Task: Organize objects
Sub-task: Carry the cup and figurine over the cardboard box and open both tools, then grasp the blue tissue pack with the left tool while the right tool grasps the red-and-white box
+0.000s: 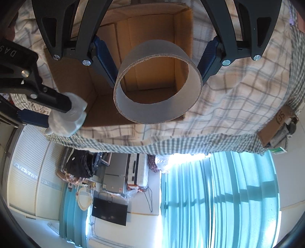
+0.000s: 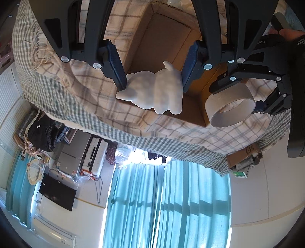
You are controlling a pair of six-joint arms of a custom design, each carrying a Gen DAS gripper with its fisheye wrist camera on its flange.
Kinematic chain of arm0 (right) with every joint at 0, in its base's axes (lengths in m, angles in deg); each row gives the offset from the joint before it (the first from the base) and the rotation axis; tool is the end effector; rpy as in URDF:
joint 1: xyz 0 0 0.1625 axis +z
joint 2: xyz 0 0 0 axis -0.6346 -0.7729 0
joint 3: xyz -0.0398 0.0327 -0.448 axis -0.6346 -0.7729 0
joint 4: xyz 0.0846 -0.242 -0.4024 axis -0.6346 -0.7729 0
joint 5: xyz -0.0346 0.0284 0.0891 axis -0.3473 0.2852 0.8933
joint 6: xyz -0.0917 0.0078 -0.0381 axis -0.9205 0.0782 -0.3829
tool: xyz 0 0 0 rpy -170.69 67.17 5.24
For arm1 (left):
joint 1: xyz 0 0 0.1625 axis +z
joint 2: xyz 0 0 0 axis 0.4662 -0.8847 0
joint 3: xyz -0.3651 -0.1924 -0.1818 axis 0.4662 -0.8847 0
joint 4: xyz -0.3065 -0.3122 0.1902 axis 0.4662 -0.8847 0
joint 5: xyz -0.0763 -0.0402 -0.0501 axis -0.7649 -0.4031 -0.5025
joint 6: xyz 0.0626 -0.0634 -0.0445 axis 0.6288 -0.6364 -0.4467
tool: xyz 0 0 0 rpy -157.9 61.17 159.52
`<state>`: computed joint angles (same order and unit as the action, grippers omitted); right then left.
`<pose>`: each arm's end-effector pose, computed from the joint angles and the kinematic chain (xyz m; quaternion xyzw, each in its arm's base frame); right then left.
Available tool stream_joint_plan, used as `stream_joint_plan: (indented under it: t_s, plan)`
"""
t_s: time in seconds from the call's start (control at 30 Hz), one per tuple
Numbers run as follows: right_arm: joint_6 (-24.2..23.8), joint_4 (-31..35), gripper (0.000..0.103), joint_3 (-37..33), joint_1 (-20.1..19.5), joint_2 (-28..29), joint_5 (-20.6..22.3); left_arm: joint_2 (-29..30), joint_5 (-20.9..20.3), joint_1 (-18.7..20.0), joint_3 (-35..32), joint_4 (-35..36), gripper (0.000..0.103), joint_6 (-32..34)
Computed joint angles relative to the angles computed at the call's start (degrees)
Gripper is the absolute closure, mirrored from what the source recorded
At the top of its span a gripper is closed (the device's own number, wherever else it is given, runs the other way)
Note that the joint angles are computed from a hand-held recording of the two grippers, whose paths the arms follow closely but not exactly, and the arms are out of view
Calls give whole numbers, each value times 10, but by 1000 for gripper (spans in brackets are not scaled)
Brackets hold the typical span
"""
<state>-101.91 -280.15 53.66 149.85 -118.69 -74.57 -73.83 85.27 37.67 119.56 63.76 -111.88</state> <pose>0.3274 -0.6904 0.0808 0.2297 -0.8305 0.3509 0.3665 -0.1135 -0.7098 0.2165 0.2573 0.8618 -0.3338 0.2822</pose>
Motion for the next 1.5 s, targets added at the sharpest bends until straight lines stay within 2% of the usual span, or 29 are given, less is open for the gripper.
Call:
stream_joint_plan:
  t_s: [0.27, 0.33, 0.4, 0.5, 0.8, 1.1, 1.23, 1.5]
  plan:
    - [13, 2, 45, 8, -7, -4, 11, 5, 3, 1, 8, 3, 19, 4]
    - [19, -3, 45, 14, -4, -9, 12, -2, 5, -1, 15, 2, 11, 3]
    - [20, -17, 33, 22, 3, -16, 7, -16, -2, -8, 32, -9, 2, 1]
    - [15, -33, 30, 33, 17, -24, -3, -39, -4, -18, 53, -14, 0, -3]
    - [5, -82, 27, 92, 75, -76, -52, -131, -38, -55, 130, -15, 0, -25]
    - [20, -121, 23, 175, 118, -116, -83, -208, -90, -77, 218, -17, 0, -67]
    - [35, -133, 23, 207, 120, -112, -93, -215, -103, -72, 244, -12, 0, -90]
    - [71, -148, 23, 245, 87, -74, -66, -185, -132, -43, 277, -4, 0, -111]
